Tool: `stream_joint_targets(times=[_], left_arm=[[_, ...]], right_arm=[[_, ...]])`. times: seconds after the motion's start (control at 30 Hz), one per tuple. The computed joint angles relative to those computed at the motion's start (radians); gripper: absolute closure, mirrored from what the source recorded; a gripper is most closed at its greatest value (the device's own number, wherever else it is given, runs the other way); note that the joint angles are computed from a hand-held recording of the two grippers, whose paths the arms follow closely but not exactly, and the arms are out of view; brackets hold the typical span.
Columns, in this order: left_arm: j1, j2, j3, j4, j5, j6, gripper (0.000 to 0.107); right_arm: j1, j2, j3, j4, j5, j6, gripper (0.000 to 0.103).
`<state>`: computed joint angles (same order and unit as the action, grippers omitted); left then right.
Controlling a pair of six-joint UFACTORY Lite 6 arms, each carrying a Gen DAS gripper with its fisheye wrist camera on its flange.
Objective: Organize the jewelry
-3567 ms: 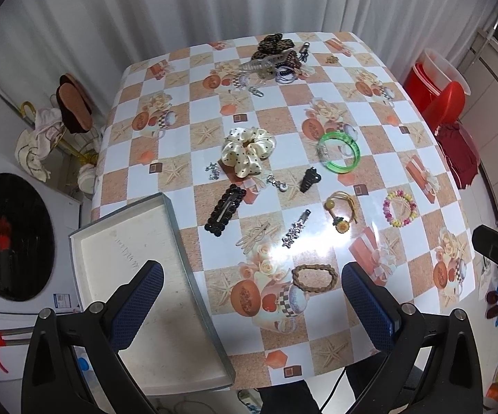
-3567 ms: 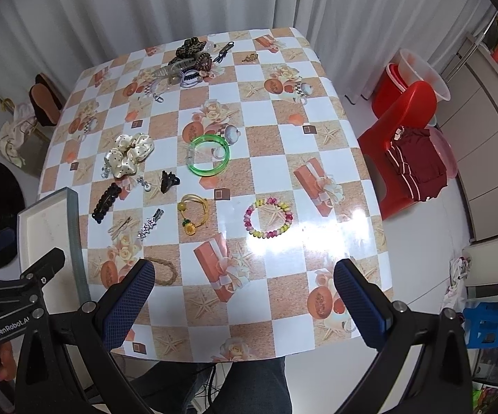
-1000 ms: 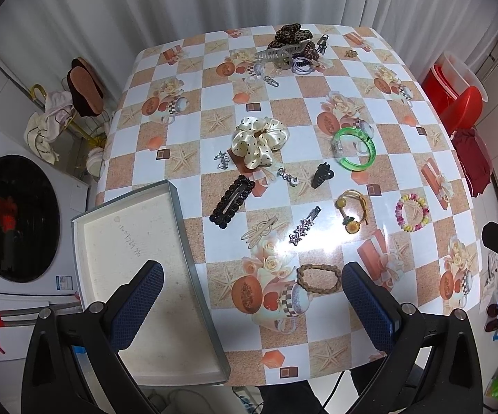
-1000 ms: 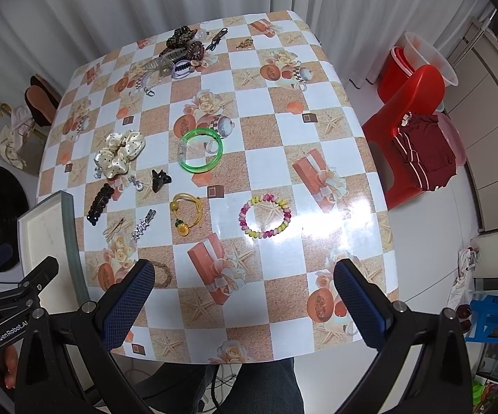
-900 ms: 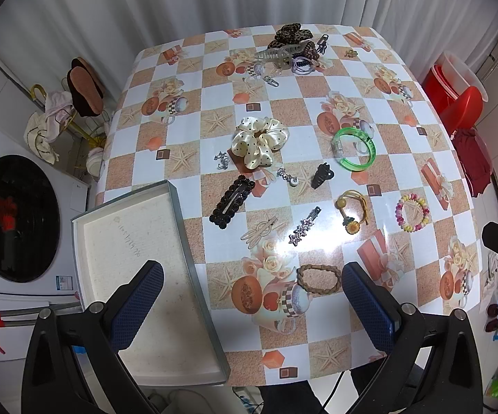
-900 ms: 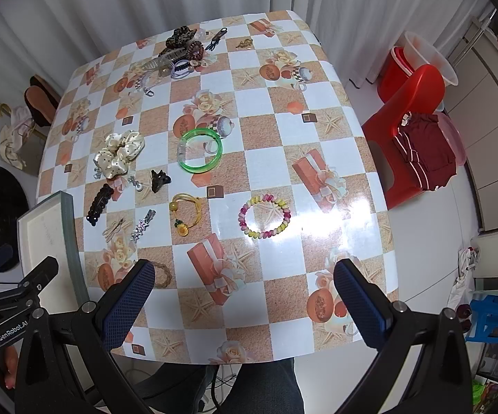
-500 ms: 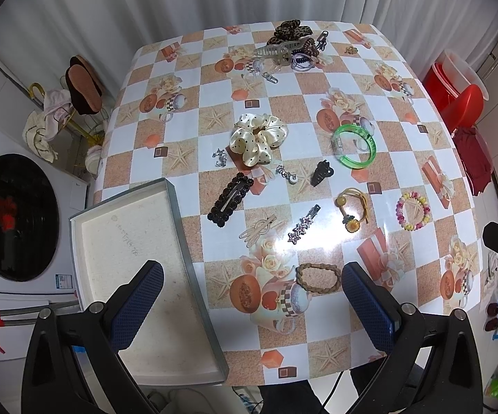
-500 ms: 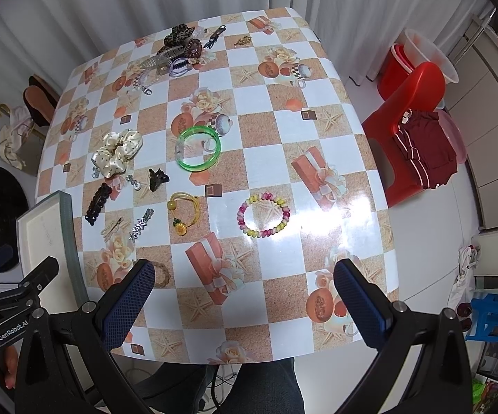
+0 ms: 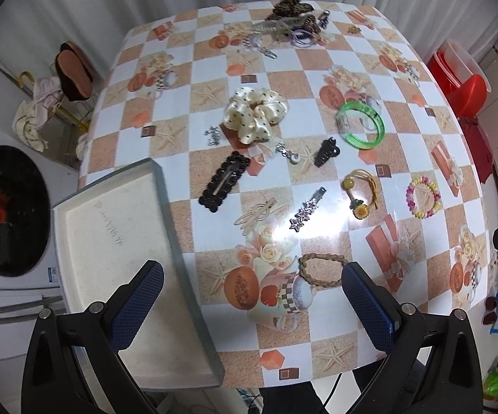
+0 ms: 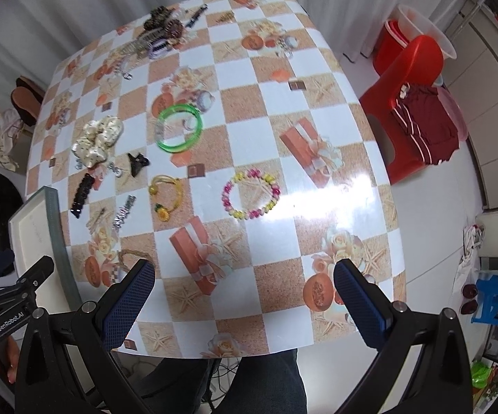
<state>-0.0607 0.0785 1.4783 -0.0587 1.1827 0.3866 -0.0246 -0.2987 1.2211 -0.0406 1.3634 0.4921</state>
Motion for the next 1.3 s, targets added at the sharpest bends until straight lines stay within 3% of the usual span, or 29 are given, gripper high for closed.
stream_joint_targets(times=[0.4,0.47,0.6,0.67,0.7,0.97,1.2,1.3], left_arm=[[-0.098,0.086,-0.077,0.025,-0.147,-0.049,0.004],[-0.114,0.108,-0.081,0.036,-0.175,-0.058,0.012],[-0.145,0.167,-0.085,0.025,-0.232,-0.059,0.013],[-0.160,0.190,-0.089,0.019,-0.259,-0.053,0.024],[-0.172,0.211,-0.089,0.025,-0.271,-0.056,0.024],[-0.203,0.295,-0.103,0.041,-0.338,-0.075,0.024],[-0.220,0.295,-0.131,0.031,-0.385,-0.065,0.024],[-0.229,0.291,-0.132,0.027,-0.397,-0.059,0.033]], right_arm=[[-0.216,0.022,-0.216,0.063,-0.145,-0.156,0.000],[-0.246,0.048,-0.234,0.073,-0.183,-0.181,0.000],[-0.292,0.118,-0.257,0.090,-0.267,-0.214,0.001],[-0.307,0.155,-0.264,0.094,-0.308,-0.223,0.003],[-0.314,0.173,-0.267,0.095,-0.328,-0.227,0.006],[-0.313,0.303,-0.297,0.084,-0.452,-0.206,0.020],[-0.216,0.338,-0.307,0.002,-0.516,-0.101,0.020],[-0.187,0.334,-0.320,-0.012,-0.537,-0.074,0.025]])
